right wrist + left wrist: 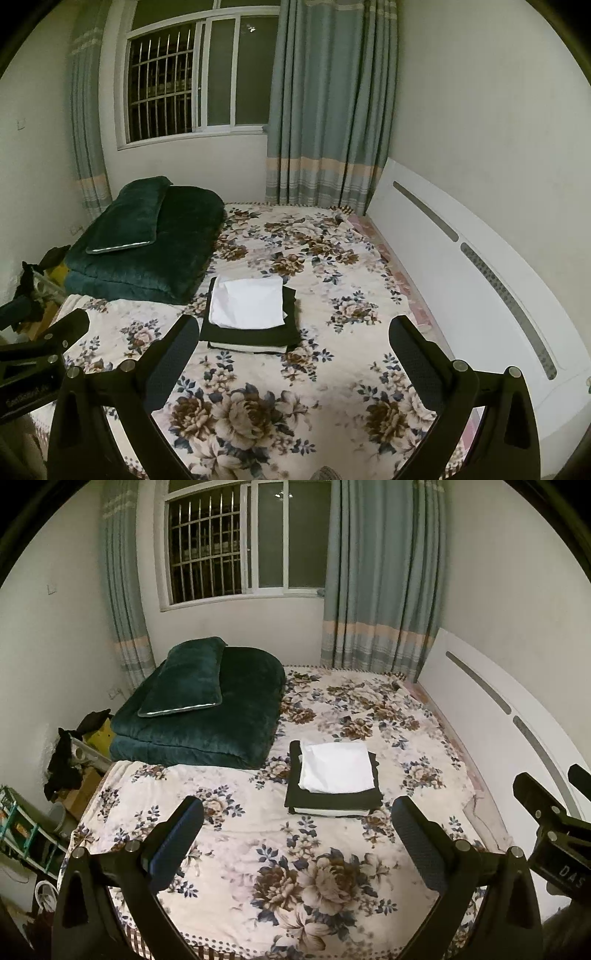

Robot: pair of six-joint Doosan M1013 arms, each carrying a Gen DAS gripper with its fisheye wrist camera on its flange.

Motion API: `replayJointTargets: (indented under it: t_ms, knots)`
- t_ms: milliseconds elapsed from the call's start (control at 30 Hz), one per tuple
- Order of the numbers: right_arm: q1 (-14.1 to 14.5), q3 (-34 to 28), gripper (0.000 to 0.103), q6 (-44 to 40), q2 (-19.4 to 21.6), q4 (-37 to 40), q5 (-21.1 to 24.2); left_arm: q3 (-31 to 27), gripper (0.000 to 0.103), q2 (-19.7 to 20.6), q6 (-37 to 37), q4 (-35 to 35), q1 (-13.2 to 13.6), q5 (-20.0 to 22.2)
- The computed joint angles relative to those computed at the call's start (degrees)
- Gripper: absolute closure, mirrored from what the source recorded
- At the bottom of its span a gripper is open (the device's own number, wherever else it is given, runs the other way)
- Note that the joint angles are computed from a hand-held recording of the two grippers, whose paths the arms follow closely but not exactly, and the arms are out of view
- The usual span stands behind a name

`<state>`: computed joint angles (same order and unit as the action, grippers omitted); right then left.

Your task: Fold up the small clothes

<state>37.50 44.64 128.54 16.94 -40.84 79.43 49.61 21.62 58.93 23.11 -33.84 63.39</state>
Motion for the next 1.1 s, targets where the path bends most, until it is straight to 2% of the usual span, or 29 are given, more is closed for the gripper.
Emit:
replayJointTargets:
  t_ms: [433, 1100]
  knots:
    - [-0.51, 1.06, 0.0, -1.18, -0.87, 1.72, -1.78, 0.82, 0.0, -1.0, -1.04, 0.92, -0.3, 0.1]
    - [-0.64, 1.01, 0.0, -1.22, -0.94, 2.29, -2.0, 0.14, 0.0, -1.07, -1.81, 1.99, -1.08, 0.28]
